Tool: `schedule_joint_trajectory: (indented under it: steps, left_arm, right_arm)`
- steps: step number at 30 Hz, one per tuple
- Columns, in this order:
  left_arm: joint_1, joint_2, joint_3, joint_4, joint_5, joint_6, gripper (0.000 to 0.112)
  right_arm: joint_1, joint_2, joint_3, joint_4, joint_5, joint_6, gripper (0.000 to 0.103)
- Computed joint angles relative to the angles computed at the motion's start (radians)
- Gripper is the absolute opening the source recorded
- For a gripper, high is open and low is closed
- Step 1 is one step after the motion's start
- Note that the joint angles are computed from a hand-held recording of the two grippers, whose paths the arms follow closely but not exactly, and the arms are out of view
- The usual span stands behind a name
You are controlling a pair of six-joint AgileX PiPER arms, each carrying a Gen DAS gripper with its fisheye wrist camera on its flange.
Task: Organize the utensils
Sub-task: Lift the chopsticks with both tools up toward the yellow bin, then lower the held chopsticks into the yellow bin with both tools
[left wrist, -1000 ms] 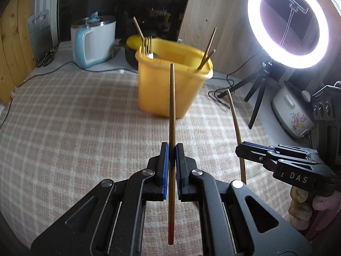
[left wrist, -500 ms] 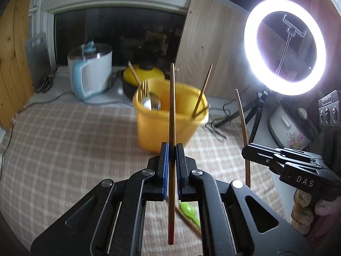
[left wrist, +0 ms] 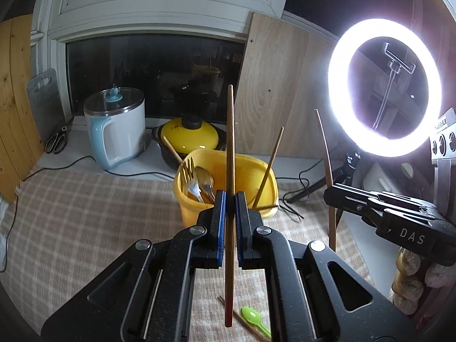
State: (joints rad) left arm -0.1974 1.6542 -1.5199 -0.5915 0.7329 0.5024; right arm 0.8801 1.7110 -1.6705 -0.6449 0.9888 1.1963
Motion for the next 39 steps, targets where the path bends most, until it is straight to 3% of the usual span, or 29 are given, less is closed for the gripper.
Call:
schedule_joint_trajectory:
  steps: [11,20,39]
  left_arm:
    - [0.015,0.116,-0.185,0.012,0.028,-0.068,0.004]
    - [0.032,0.270,-0.437,-0.005,0.098,-0.144,0.004]
    - [-0.016,0.461,-0.709,0.070,0.087,-0.254,0.004]
  right_arm:
    - [-0.070,0.057,-0.129,0.011,-0.008,-0.085,0.005]
    - [-0.125,0.127,-0.258,0.001,-0.008,-0.145,0.005]
    - [-0.202,0.269,-0.437,-0.027,-0.021,-0.182,0.005]
